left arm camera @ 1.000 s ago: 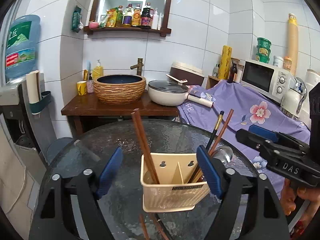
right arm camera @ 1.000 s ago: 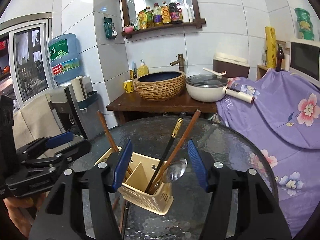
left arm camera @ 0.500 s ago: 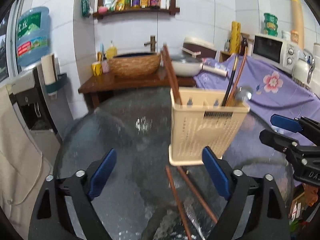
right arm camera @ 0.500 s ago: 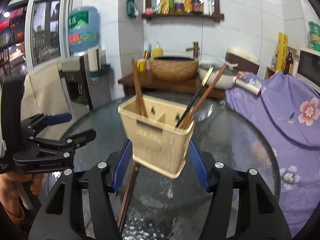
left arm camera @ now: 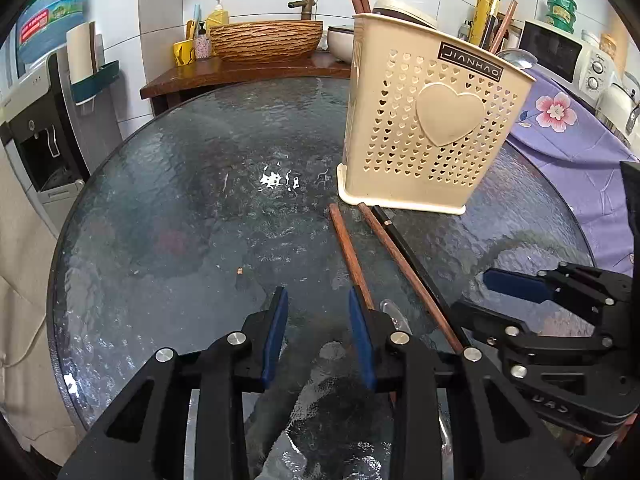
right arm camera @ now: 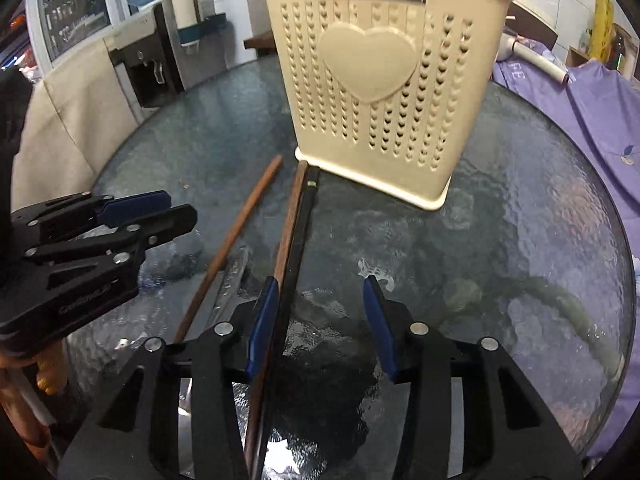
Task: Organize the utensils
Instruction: 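Move both tools back down to the chopsticks on the table, then grasp a brown chopstick with the left tool while the right tool grasps a black chopstick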
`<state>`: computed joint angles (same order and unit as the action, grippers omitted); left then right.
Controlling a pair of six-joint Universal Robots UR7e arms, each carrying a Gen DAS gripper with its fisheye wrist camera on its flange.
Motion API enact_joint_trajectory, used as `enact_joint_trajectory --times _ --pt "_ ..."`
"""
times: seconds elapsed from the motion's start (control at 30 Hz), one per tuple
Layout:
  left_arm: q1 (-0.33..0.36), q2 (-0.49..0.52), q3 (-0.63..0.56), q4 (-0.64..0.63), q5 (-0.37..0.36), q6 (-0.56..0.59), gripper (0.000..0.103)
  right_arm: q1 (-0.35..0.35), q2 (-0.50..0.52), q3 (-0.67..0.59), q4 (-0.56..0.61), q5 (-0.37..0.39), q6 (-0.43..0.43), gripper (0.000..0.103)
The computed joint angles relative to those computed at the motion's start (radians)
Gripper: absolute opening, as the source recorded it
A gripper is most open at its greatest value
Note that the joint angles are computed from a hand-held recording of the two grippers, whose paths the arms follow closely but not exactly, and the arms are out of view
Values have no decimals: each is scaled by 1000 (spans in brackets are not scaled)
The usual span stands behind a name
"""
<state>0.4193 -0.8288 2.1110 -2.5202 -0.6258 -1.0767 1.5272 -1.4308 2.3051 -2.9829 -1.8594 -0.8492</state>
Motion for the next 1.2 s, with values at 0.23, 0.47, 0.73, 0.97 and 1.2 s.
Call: enact_joint_trajectory --times 0.23,0.47,0.73,0.97,1.2 --pt "6 16 -7 -27 -17 30 30 10 24 -5 -5 -19 11 38" --pt "19 28 -17 -40 -25 48 30 21 25 -37 14 -62 22 37" --pt "40 51 -44 -88 -46 105 28 23 33 -53 52 -23 39 36" --pt "64 78 -82 -77 -61 152 24 36 83 -88 54 -25 60 28" --pt "100 103 -135 -58 -41 198 13 28 94 -122 85 -11 71 28"
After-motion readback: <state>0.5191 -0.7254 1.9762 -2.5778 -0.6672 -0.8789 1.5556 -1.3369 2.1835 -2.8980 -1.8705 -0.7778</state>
